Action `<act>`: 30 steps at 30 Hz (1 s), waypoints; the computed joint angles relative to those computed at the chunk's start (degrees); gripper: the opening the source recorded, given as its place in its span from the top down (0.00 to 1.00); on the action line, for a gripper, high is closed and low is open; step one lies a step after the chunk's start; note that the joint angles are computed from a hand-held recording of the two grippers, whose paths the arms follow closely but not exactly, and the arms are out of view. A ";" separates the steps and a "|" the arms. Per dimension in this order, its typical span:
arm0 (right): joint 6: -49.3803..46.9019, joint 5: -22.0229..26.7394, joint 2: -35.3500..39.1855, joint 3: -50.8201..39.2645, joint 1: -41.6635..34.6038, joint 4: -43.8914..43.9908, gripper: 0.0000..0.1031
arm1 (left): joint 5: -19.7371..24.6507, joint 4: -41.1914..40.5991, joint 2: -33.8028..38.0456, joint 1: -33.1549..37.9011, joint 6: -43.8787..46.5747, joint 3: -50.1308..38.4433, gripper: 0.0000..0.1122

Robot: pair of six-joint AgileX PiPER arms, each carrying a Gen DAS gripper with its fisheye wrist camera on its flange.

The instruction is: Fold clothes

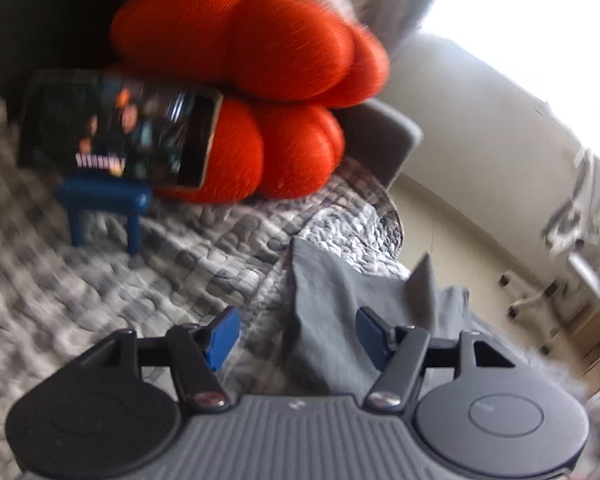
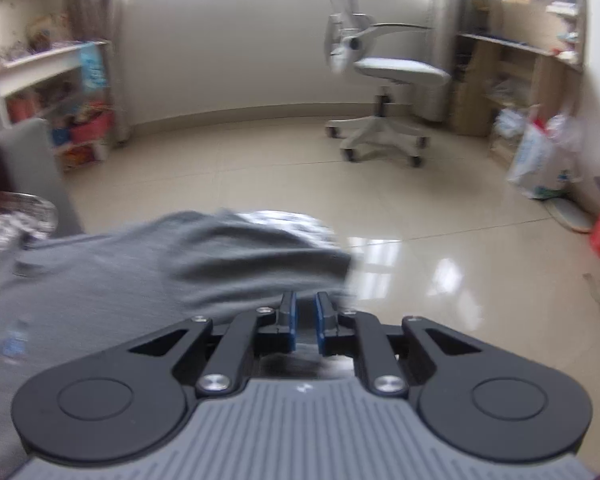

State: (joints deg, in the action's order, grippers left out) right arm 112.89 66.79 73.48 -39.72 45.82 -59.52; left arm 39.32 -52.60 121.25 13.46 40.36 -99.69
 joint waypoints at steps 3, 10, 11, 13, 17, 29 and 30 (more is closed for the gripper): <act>-1.43 -5.79 4.55 -4.45 0.33 -1.96 0.73 | -1.11 10.82 6.77 -3.16 -10.08 -11.54 0.34; -4.21 -15.50 15.40 -12.62 -0.46 -4.65 0.64 | -0.44 32.82 18.58 -10.60 -19.57 -31.32 0.40; -3.54 -16.92 16.10 -12.85 -1.02 -5.23 0.64 | 0.49 35.30 19.93 -11.43 -19.85 -33.37 0.62; -2.32 -19.31 17.53 -13.35 -2.09 -6.31 0.64 | -1.18 36.07 19.52 -12.19 -17.19 -31.93 0.83; -0.21 -22.45 20.31 -14.25 -4.14 -7.82 0.64 | -11.44 34.68 13.67 -12.47 -14.59 -21.32 0.98; -6.53 -30.18 29.39 -24.51 -8.41 -13.37 0.62 | -22.65 17.05 6.12 -8.52 -4.09 -7.20 0.98; -7.61 -31.97 30.44 -25.91 -9.33 -13.81 0.62 | -23.78 18.99 5.85 -8.86 -5.84 -6.45 0.98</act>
State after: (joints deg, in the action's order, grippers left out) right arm 105.28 34.82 103.92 -65.63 36.49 -73.34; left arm 15.54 -33.60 127.10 4.60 34.52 -106.14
